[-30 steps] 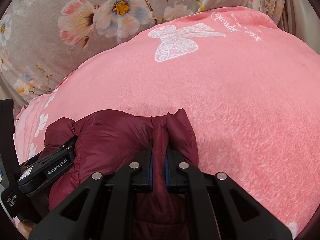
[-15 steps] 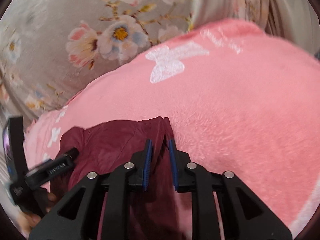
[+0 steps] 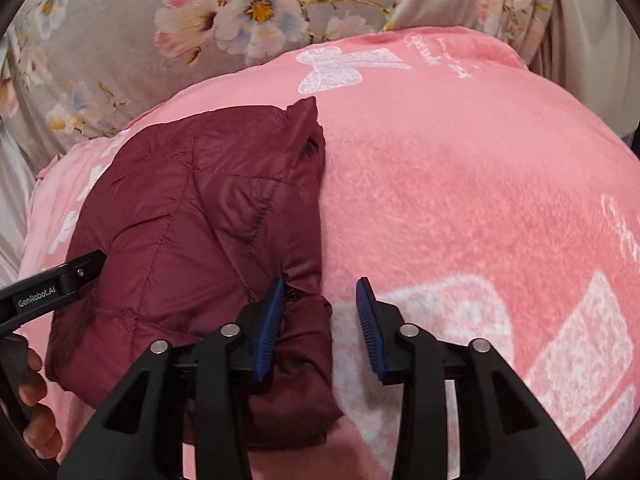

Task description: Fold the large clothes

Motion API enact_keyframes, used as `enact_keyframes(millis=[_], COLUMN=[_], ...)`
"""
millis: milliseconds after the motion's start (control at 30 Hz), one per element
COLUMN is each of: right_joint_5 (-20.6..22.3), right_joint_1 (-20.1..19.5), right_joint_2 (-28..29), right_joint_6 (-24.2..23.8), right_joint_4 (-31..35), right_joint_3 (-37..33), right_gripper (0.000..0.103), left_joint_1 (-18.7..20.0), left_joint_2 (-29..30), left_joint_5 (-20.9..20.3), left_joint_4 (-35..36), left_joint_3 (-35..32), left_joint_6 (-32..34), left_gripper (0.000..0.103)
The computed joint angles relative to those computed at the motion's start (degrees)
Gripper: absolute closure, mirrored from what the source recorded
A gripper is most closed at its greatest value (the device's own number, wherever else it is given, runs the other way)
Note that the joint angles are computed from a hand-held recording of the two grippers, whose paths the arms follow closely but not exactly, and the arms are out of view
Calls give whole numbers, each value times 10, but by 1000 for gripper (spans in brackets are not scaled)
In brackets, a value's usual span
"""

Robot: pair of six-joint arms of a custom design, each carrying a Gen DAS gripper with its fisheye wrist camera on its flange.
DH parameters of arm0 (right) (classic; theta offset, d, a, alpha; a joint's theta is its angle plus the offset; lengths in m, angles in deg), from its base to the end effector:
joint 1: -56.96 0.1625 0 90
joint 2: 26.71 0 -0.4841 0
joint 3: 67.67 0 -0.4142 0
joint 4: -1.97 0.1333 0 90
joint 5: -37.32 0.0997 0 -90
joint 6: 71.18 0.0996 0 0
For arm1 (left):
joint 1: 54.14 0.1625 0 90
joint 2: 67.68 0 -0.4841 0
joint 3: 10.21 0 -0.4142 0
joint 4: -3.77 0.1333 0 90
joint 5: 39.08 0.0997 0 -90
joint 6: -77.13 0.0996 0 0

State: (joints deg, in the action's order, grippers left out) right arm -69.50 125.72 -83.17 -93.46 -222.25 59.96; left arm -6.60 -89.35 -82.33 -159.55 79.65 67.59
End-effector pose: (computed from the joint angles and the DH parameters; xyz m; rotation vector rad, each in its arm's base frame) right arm -0.0951 -0.5331 0.2196 -0.1820 -2.2317 1.1482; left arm -0.3269 -0.6622 -0.1023 0.6325 2.3041 -0.5488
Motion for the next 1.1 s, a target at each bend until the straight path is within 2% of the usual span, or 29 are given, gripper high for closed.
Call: enact_keyframes(millis=[100,167,333,433,533,567,600,700,933,1000,1033,1067,1100], right_joint_5=[16,43,135,173,248,290,307,307,323,328,333,337,341], right_joint_1=[-6,-16,-52,-65,-88,-99,-103,-99,-89,-87,-87,-88,-88], right_joint_2=[-20,-33,-58,-69,-84,-89,-89,-82,-64,-61,-59,-59,-59], right_joint_6=[15,30,77,83,94,96,96,86,78,73,73,72,70], right_joint_4=[19,44,118,139,183,213,230,234,239,244,245,244,239], right_joint_3=[10,14,13,15,16,13,9,1,-17,-23,-25,-25,-24], right_gripper=[54,45,40,38,36,36,36,35,33,41,49,64,71], left_joint_1=[3,10,39,62,78,85,90,88,78,73,69,65,61], left_joint_2=[-12,-21,-44,-55,-59,-59,-58,-54,-45,-44,-42,-41,-42], left_joint_5=[-10,-28,-110,-180,-233,-259,-278,-288,-274,-264,-254,-244,-233], left_joint_4=[14,26,47,53,53,54,53,35,20,9,6,1,-5], left_joint_3=[8,11,9,5,2,0,-1,3,2,5,5,5,9], left_joint_6=[-22,-37,-63,-60,-55,-54,-53,-38,-23,-16,-8,-1,8], left_gripper=[5,5,5,5,5,5,5,5,5,7,9,14,20])
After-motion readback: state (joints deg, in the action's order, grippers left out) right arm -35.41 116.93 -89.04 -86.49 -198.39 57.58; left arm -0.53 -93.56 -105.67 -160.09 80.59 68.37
